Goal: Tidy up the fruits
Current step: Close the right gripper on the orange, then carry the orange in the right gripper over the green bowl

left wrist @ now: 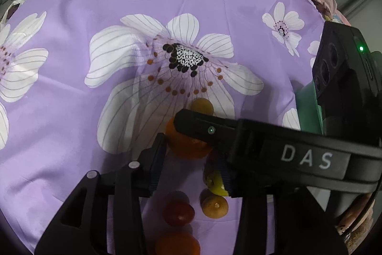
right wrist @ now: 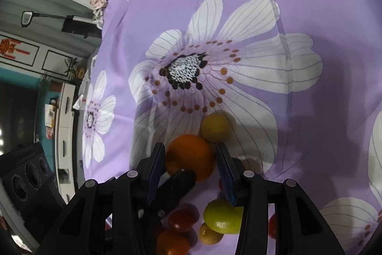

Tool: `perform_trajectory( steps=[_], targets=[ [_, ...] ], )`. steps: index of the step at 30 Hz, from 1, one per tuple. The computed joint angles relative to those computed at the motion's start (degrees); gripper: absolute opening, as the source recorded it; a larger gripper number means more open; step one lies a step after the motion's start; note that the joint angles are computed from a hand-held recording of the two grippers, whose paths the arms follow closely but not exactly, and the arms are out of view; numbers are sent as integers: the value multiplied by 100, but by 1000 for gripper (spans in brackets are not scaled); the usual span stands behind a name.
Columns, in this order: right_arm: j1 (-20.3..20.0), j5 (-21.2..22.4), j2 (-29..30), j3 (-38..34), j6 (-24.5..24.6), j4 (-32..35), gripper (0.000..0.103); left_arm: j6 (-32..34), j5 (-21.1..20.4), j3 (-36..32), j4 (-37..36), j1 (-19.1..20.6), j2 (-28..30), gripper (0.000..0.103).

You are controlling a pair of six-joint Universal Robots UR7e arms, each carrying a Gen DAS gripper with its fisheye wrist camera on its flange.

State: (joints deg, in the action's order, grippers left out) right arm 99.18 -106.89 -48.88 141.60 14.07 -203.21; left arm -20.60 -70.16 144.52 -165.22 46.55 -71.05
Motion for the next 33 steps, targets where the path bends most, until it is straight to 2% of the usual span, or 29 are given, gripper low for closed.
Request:
perform_trajectory(
  steps=[3,6,14,20,28,33],
  targets=[
    [-93,137,-9,25,-23,-18,47,-23,-63,-26,0,76,61,47],
    [-154,231,43,25,-51,-22,47,38,90,-4,-5,-29,128,47],
    [-80,193,96,112,-145,-286,47,-10,145,53,-14,-140,61,45],
    [168,128,-113,415,-231,-810,47,-96,296,190,3,-666,-219,45],
    [676,-233,-596,922,-187,-1542,47,-176,424,387,-104,-1553,-551,45],
    [893,-472,-809,1245,-224,-2161,47,-109,403,392,-284,-2005,-489,45]
  ],
)
